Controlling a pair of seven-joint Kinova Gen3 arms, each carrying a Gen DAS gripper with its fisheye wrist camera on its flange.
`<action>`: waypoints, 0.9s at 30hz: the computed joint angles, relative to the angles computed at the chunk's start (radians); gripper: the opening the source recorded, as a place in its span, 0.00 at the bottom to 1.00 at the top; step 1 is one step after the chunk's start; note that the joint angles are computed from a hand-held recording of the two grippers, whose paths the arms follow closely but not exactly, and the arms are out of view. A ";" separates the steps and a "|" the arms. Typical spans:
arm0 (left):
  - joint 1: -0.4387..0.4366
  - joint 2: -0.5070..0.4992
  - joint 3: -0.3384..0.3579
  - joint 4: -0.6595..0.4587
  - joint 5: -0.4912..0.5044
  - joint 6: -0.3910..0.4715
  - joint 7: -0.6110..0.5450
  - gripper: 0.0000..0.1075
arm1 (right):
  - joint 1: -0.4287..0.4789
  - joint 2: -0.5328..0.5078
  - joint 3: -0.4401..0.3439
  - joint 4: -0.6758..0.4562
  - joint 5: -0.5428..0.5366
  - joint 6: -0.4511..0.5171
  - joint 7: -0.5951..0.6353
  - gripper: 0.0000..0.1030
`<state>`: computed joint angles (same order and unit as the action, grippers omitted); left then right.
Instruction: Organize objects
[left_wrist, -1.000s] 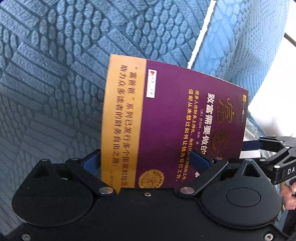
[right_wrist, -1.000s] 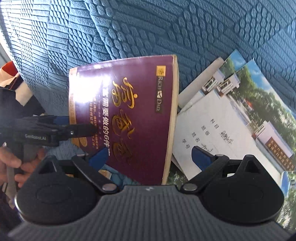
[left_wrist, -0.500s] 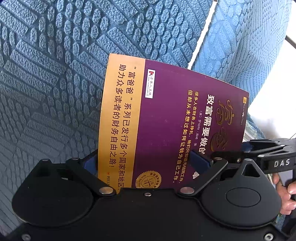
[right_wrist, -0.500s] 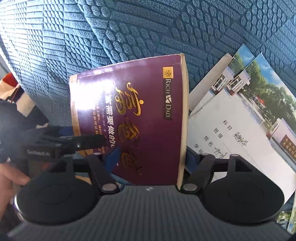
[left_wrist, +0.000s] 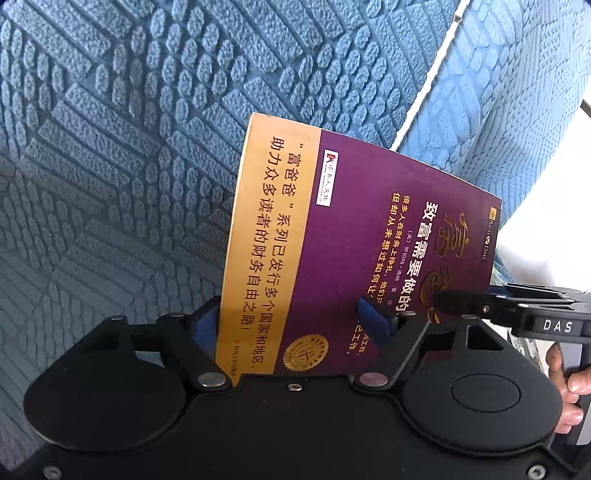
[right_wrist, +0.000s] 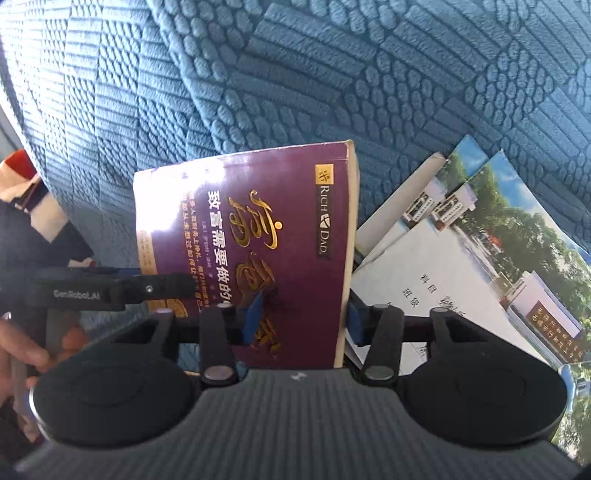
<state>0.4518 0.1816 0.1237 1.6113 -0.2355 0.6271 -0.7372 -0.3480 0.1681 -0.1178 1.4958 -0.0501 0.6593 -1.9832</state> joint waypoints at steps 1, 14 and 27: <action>0.001 -0.004 -0.002 0.001 -0.002 -0.001 0.004 0.69 | 0.002 -0.003 0.001 0.000 -0.004 -0.001 -0.003 0.45; 0.018 -0.087 0.012 0.031 -0.126 0.019 0.156 0.61 | 0.030 -0.069 -0.013 0.038 -0.092 -0.051 0.034 0.37; 0.004 -0.217 0.135 0.099 -0.271 0.075 0.484 0.46 | 0.049 -0.178 -0.013 0.097 -0.252 -0.113 0.155 0.28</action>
<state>0.4553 -0.0356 0.2585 1.7105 -0.5061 0.7021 -0.2533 -0.2988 -0.0099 -0.1305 1.5931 -0.3018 0.5468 -1.8281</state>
